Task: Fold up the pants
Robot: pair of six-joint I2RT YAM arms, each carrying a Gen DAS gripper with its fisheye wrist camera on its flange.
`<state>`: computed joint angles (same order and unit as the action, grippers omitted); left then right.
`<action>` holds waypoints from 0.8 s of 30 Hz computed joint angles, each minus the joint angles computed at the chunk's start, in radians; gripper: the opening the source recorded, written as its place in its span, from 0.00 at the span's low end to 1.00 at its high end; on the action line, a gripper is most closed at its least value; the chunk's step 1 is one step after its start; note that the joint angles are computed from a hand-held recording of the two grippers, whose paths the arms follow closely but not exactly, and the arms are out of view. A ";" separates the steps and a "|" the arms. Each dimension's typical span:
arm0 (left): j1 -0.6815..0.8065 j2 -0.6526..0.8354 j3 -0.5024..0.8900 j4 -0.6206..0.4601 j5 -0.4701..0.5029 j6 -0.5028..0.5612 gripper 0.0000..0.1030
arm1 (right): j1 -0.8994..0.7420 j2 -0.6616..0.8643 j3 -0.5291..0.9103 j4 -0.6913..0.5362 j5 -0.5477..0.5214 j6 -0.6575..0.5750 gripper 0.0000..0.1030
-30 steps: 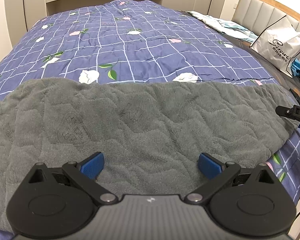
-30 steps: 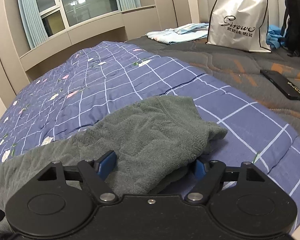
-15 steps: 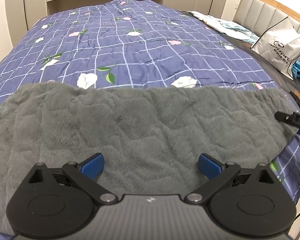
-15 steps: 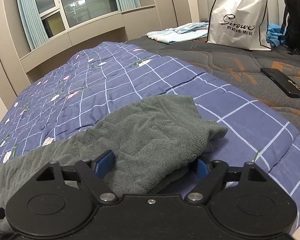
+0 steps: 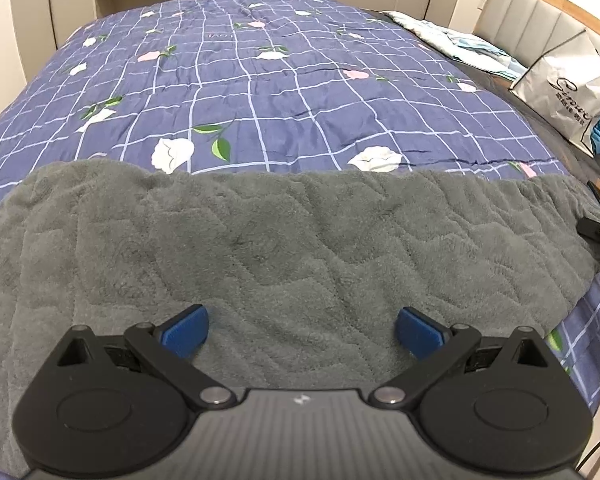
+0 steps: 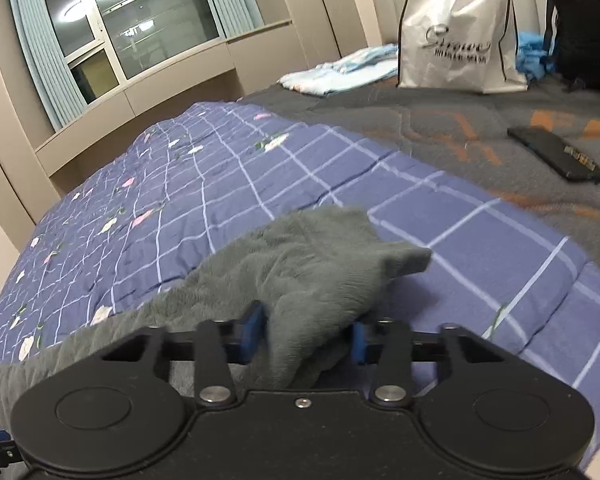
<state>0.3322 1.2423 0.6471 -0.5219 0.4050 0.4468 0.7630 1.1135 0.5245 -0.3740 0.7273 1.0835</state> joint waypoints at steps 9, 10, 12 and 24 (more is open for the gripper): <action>0.092 -0.021 0.055 -0.088 0.075 0.031 1.00 | 0.148 0.050 0.140 -0.087 0.194 -0.104 0.18; 0.104 -0.022 0.063 -0.096 0.086 0.035 1.00 | 0.169 0.065 0.161 -0.093 0.218 -0.124 0.18; 0.129 -0.026 0.083 -0.116 0.110 0.044 1.00 | 0.213 0.100 0.209 -0.107 0.264 -0.171 0.18; 0.409 0.027 0.268 -0.338 0.363 0.191 1.00 | 0.436 0.350 0.486 0.007 0.359 -0.514 0.16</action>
